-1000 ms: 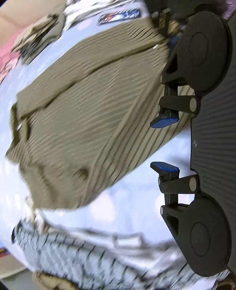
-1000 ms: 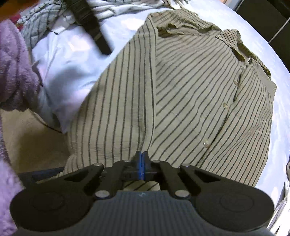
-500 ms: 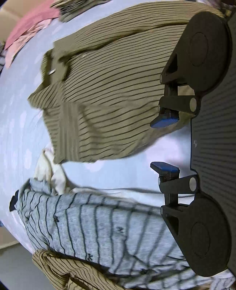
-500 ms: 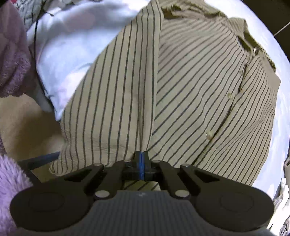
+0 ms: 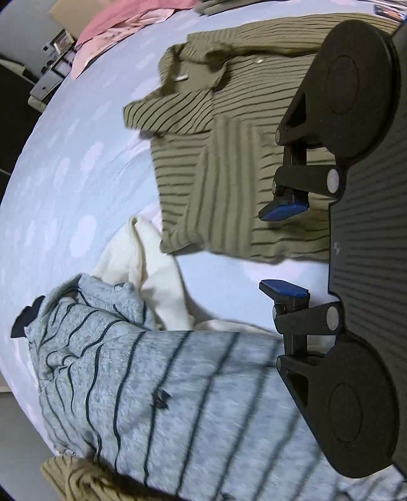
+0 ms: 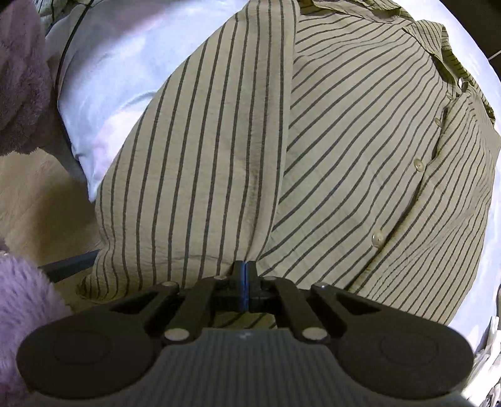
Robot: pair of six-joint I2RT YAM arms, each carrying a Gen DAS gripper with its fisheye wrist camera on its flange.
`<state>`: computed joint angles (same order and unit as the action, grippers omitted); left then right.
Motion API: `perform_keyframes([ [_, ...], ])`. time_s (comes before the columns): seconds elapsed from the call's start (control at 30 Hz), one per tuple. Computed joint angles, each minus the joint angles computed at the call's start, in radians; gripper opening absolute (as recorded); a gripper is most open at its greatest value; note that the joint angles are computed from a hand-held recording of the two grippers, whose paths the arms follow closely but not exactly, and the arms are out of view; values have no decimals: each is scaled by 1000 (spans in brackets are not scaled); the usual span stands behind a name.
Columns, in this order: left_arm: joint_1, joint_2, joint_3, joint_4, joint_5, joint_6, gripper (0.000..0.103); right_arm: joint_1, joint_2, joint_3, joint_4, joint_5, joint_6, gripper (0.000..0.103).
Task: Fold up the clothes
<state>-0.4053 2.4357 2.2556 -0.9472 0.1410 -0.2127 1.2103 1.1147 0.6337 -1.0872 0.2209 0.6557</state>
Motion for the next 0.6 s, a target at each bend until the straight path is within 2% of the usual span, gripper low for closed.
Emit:
perform_keyframes([
  [0.1,9,106,149,-51,20,-23,39,-19,-2,-9,12,-8,-17,0],
  [0.2,6,159,207,-51,41,-26,38,-45,-8,-16,20,-18,-33,0],
  [0.27,1,172,216,-47,51,-26,17,-44,-6,-16,21,-16,-38,0],
  [0.37,-11,139,145,19,39,-17,3,-36,-6,-17,19,-9,-36,0],
  [0.5,-23,86,95,63,19,-17,1,-5,-21,-7,-8,9,-4,0],
  [0.6,-43,61,114,43,-21,-15,1,66,-30,17,-57,47,59,0],
])
